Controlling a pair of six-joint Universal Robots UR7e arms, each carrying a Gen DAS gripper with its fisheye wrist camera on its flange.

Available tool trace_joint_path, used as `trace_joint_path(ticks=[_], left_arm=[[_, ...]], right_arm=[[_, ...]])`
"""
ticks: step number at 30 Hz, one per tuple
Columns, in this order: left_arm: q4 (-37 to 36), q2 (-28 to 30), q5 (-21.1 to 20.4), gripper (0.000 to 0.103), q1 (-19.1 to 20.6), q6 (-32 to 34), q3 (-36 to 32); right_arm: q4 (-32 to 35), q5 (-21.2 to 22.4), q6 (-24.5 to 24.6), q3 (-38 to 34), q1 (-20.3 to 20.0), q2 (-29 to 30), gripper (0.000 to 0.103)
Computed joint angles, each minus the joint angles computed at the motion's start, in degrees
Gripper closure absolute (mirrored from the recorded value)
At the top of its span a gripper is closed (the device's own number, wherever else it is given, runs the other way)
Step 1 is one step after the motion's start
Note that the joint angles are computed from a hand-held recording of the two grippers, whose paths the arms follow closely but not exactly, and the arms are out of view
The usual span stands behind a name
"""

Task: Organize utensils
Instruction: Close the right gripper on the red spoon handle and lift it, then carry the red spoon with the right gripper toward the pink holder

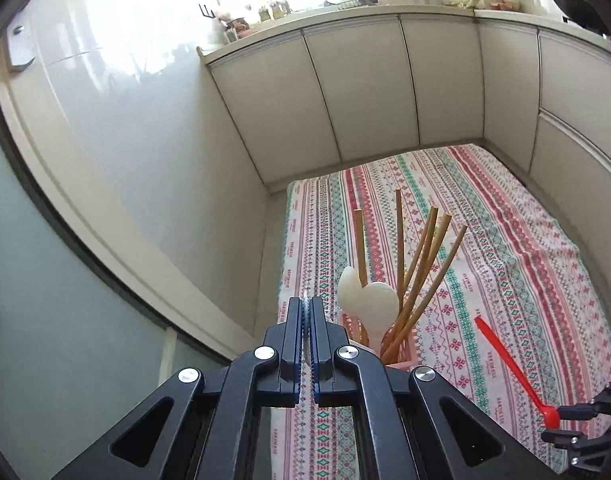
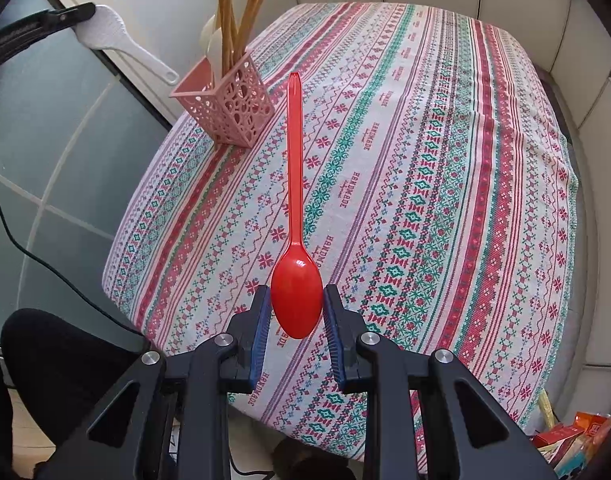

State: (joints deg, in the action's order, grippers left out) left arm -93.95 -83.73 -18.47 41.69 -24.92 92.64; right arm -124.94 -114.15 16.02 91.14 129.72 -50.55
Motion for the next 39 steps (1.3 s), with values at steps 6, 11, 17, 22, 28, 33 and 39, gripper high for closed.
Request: trace_joint_path(ticks=[6, 11, 17, 22, 28, 33, 39], left_arm=[[2.8, 3.6, -0.4, 0.1, 2.4, -0.5, -2.0], [1.3, 5.1, -3.7, 0.1, 4.1, 0.5, -2.8], [-8.3, 3.3, -11.6, 0.097, 5.3, 5.2, -0.6], [-8.1, -0.3, -24.9, 0.08, 6.1, 2.2, 0.8], [-8.5, -5.5, -31.7, 0.056, 5.2, 0.5, 6.9], [-6.1, -6.9, -30.0, 0.056, 5.3, -1.5, 10.4], [-3.3, -7.8, -29.2, 0.056, 7.0, -1.7, 11.4]], right_arm=[[-0.9, 2.6, 0.4, 0.5, -0.7, -0.9, 0.075], [-2.2, 8.2, 2.7, 0.9, -1.8, -1.7, 0.075], [-3.9, 14.9, 5.8, 0.9, -2.9, -1.6, 0.075], [-5.3, 19.3, 7.7, 0.9, -3.4, -1.3, 0.075], [-9.8, 24.5, 12.6, 2.9, -5.1, -1.5, 0.075], [-5.5, 18.7, 20.5, 1.9, -6.3, 0.6, 0.075], [-0.6, 15.7, 25.4, -2.5, -7.3, 6.2, 0.075]])
